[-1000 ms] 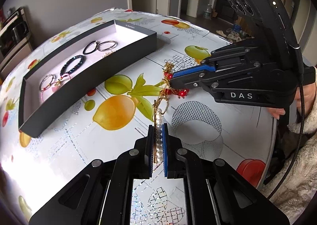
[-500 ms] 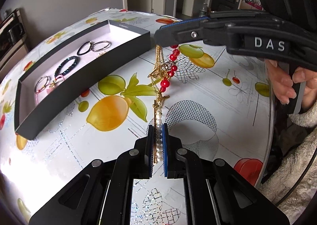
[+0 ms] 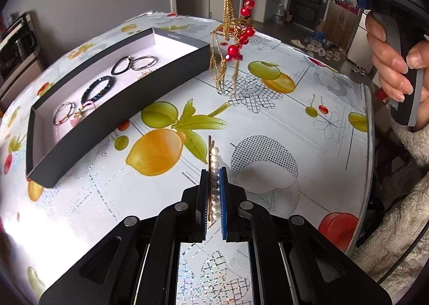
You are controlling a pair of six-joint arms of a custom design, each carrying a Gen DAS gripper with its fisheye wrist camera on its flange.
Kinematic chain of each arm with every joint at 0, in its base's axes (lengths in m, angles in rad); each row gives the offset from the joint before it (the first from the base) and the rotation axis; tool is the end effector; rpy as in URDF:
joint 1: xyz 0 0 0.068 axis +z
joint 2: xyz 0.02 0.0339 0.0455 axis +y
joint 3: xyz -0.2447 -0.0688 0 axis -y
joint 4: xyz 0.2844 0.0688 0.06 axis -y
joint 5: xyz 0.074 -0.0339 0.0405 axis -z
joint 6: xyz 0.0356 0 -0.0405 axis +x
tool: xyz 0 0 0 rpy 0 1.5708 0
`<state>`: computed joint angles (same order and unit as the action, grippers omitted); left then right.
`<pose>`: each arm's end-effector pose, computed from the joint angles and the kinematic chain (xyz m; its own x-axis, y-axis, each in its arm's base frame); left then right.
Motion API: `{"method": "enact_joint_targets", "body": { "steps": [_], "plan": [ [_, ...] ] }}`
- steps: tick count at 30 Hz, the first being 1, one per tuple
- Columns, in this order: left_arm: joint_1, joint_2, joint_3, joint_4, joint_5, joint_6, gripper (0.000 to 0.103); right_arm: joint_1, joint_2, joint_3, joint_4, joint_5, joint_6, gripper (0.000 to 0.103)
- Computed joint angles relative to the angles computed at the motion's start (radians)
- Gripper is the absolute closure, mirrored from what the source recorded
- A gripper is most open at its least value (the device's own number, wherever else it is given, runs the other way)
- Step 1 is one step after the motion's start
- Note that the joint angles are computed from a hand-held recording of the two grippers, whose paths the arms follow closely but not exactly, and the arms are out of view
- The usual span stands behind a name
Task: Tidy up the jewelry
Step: 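Carry the pearl clip and gold-red brooch over the black box with both tools, then lower both items into the box and open both tools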
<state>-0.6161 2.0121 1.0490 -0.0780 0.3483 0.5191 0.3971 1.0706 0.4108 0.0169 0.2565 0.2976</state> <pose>0.3116 -0.2355 0.0428 -0.2722 0.7641 -0.5848 0.9432 0.3322 -0.0051 0.2349 0.0887 0.1363 -0.5834 0.0629 -0.8098 -0.0165 0.9959 0.0893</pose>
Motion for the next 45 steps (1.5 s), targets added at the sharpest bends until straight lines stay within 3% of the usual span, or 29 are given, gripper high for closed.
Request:
{"method": "enact_joint_targets", "body": {
  "steps": [8,13,21,27,29,34,36,37,43,45],
  "plan": [
    [0.065,-0.077,0.03,-0.022,-0.014,-0.007,0.095,-0.062,0.033,0.071,-0.02,-0.039,-0.04,0.096],
    [0.123,-0.045,0.18,-0.095,-0.013,-0.029,0.095,-0.108,0.107,0.152,0.008,-0.065,-0.062,0.096],
    [0.101,0.283,0.659,-0.326,-0.01,-0.146,0.095,-0.206,0.361,0.314,0.085,-0.115,-0.053,0.096],
    [0.047,0.482,0.868,-0.379,-0.055,-0.227,0.095,-0.254,0.538,0.38,0.103,-0.162,-0.005,0.096],
    [0.033,0.515,0.896,-0.376,-0.096,-0.225,0.095,-0.263,0.578,0.384,0.109,-0.169,-0.001,0.096],
    [0.033,0.565,0.947,-0.392,-0.078,-0.226,0.093,-0.273,0.638,0.38,0.124,-0.191,0.016,0.096],
    [0.037,0.546,0.912,-0.355,-0.084,-0.235,0.072,-0.274,0.649,0.378,0.126,-0.203,0.021,0.096],
    [0.04,0.532,0.89,-0.337,-0.076,-0.238,0.068,-0.274,0.655,0.378,0.123,-0.208,0.023,0.095],
    [0.041,0.443,0.754,-0.238,-0.077,-0.236,0.063,-0.26,0.67,0.371,0.13,-0.199,0.028,0.095],
    [0.041,0.418,0.719,-0.21,-0.076,-0.24,0.056,-0.258,0.666,0.368,0.129,-0.205,0.034,0.093]
  ]
}}
